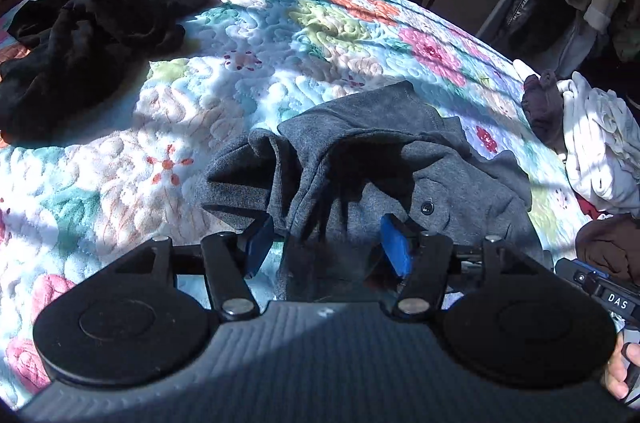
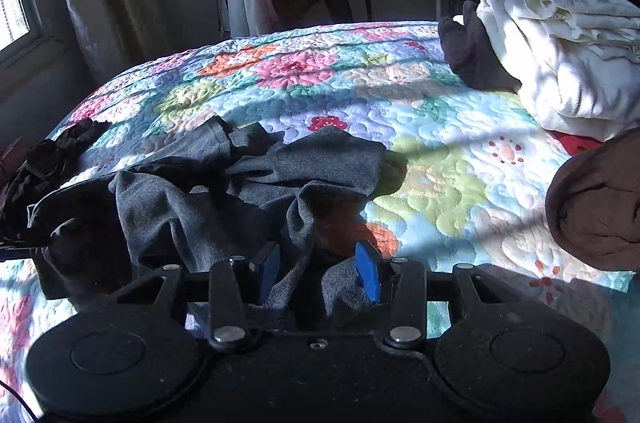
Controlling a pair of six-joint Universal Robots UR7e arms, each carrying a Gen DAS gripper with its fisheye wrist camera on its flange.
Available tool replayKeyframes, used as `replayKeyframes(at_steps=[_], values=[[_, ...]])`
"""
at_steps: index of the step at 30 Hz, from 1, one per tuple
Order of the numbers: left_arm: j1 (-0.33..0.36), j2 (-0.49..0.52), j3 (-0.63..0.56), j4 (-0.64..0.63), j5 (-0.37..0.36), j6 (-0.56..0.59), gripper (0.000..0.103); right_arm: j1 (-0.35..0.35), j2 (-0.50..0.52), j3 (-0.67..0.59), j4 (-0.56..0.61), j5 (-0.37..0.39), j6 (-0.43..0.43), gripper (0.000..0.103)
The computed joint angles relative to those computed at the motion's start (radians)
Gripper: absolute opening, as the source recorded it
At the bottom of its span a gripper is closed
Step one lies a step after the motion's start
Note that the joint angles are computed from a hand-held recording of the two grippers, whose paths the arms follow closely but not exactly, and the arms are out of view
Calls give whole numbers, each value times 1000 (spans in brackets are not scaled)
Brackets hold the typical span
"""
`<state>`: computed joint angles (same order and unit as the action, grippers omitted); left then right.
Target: Fold clothes
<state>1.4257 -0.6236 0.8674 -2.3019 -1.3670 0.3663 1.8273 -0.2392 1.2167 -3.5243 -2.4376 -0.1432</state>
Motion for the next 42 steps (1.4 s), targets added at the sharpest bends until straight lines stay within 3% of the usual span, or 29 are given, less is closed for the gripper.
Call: replayKeyframes(at_steps=[2, 5, 8, 13, 15, 17, 19, 22, 23, 24, 25, 27, 29, 31, 34, 37, 40, 42], values=[[4, 0, 3, 25, -9, -9, 67, 13, 16, 27, -19, -11, -24, 47], [15, 18, -27, 100, -35, -97, 67, 39, 56, 12, 73, -69, -5, 52], [19, 17, -11, 119, -52, -94, 67, 37, 58, 34, 130, 6, 5, 53], [-4, -8, 104, -96, 49, 62, 67, 15, 88, -26, 75, 69, -47, 60], [-3, -13, 158, -264, 32, 165, 68, 14, 128, -103, 78, 15, -97, 61], [0, -11, 170, -318, 7, 211, 75, 22, 191, -218, 112, -78, -172, 61], [2, -7, 171, -344, -16, 247, 75, 19, 217, -256, 88, -56, -209, 61], [5, 28, 157, -451, 0, 207, 74, 11, 270, -338, 16, -49, -284, 60], [6, 51, 137, -492, 19, 183, 57, 11, 296, -386, -18, -70, -325, 54], [7, 68, 111, -492, 32, 164, 25, 13, 313, -420, -56, -87, -356, 30], [7, 76, 81, -449, 39, 136, 18, 16, 310, -419, -98, -84, -369, 9], [17, 64, 59, -404, -8, 52, 17, 23, 285, -386, -195, -60, -405, 8], [24, 34, 75, -388, -70, 19, 16, 34, 284, -406, -300, -64, -526, 7], [32, 5, 89, -383, -137, -13, 16, 42, 252, -387, -364, -63, -562, 6], [41, -12, 78, -380, -238, -24, 16, 55, 216, -399, -453, -105, -537, 6], [52, 12, -26, -207, -304, -110, 17, 53, 128, -293, -400, -142, -364, 6], [47, 53, -80, -102, -185, -155, 24, 24, 90, -236, -249, -171, -269, 12], [37, 82, -123, 14, -36, -170, 27, 0, 79, -200, -149, -177, -170, 19]])
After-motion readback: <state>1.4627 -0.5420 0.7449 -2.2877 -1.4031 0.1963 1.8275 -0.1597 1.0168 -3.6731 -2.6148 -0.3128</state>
